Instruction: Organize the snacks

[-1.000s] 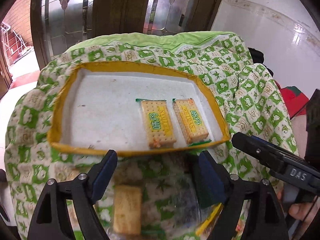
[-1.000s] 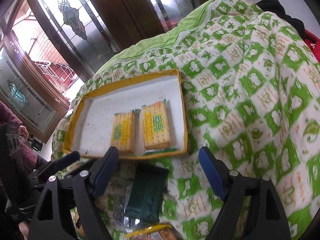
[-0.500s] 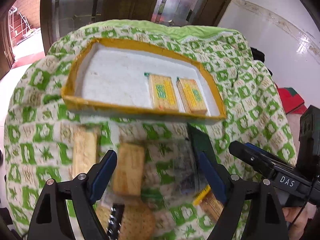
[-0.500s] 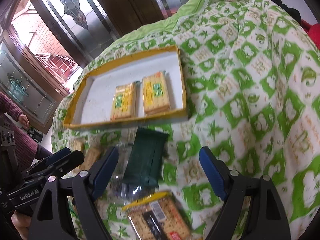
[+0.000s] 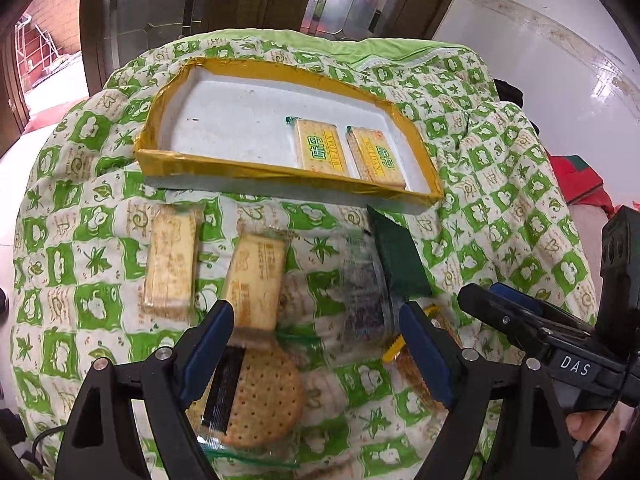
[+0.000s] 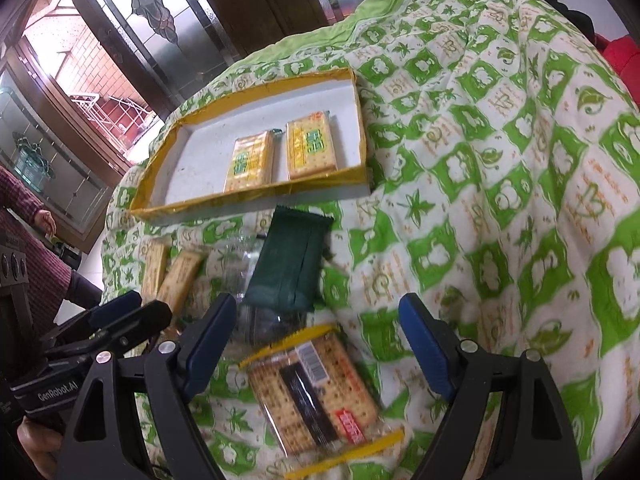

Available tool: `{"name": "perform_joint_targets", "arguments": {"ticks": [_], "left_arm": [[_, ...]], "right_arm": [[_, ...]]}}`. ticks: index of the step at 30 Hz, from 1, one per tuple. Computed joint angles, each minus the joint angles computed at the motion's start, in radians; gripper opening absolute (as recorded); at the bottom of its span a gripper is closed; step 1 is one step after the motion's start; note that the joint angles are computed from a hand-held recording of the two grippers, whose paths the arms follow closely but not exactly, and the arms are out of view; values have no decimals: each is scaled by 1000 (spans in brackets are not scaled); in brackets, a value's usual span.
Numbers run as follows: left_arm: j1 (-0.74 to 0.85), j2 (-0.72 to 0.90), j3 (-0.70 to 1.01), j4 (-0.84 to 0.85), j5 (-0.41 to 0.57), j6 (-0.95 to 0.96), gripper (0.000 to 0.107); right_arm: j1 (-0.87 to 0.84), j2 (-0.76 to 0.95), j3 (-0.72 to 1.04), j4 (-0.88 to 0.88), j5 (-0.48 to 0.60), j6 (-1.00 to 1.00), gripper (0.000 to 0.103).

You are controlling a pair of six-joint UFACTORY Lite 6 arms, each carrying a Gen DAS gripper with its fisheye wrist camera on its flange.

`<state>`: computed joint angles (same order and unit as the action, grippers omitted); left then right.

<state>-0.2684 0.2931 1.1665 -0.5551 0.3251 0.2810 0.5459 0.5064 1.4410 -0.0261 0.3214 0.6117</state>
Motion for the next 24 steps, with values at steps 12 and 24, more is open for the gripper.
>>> {"name": "perform_joint_targets", "arguments": {"ticks": [12, 24], "left_arm": [[22, -102, -133, -56, -2, 91, 87], [76, -180, -242, -115, 12, 218, 88]], "right_arm": [[42, -56, -75, -15, 29, -1, 89], [61, -50, -88, -3, 58, -42, 90]]}}
